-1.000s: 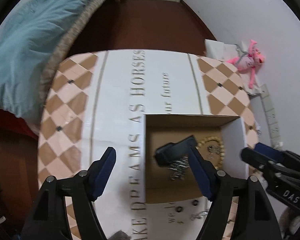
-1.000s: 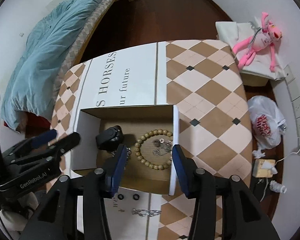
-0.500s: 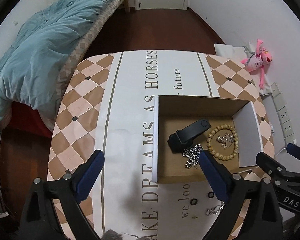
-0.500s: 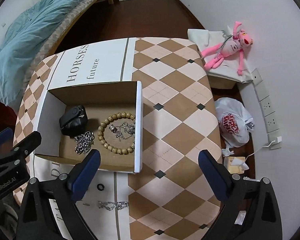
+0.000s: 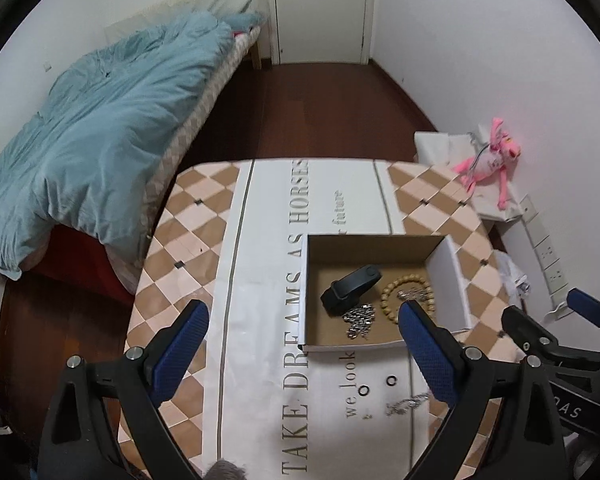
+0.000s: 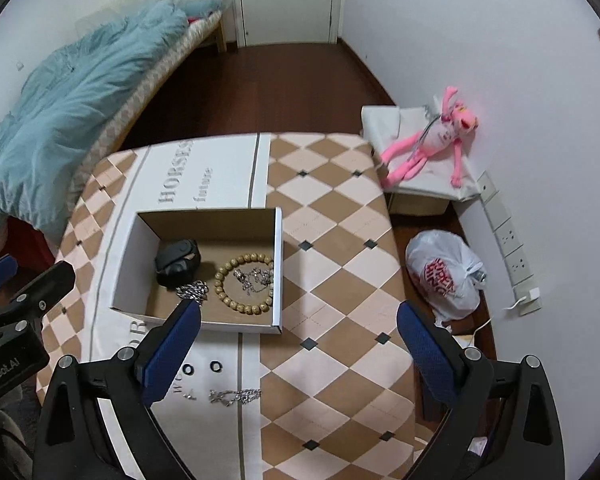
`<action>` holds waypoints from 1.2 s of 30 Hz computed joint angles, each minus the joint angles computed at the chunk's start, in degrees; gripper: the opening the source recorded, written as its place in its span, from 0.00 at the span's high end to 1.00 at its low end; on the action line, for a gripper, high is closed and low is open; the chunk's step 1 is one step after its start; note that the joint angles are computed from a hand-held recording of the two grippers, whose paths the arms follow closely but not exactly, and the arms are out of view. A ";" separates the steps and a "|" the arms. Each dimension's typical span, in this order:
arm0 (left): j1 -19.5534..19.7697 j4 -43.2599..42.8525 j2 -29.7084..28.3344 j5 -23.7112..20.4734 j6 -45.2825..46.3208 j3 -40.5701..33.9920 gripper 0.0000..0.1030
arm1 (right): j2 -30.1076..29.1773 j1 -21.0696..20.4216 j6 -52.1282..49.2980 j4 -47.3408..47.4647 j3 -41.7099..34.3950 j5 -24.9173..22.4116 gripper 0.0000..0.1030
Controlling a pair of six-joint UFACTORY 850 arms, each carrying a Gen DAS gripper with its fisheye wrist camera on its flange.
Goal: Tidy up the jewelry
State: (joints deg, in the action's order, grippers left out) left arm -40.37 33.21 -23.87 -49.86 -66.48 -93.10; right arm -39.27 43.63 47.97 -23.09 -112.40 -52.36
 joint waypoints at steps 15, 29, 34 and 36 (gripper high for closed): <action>-3.30 3.83 4.24 -4.56 -5.38 2.82 0.06 | 8.99 1.89 6.19 -2.71 9.17 4.70 0.03; -1.62 -7.81 -0.06 -4.82 -2.39 11.65 0.06 | 3.54 -1.56 -7.18 24.01 20.98 15.28 0.37; -1.14 -8.86 -0.21 -4.67 -2.30 12.74 0.06 | 1.47 -0.56 -7.46 23.76 19.62 15.64 0.50; -1.04 -8.84 -0.36 -4.60 -2.05 12.67 0.06 | 0.35 0.42 -5.12 19.40 17.61 13.74 0.70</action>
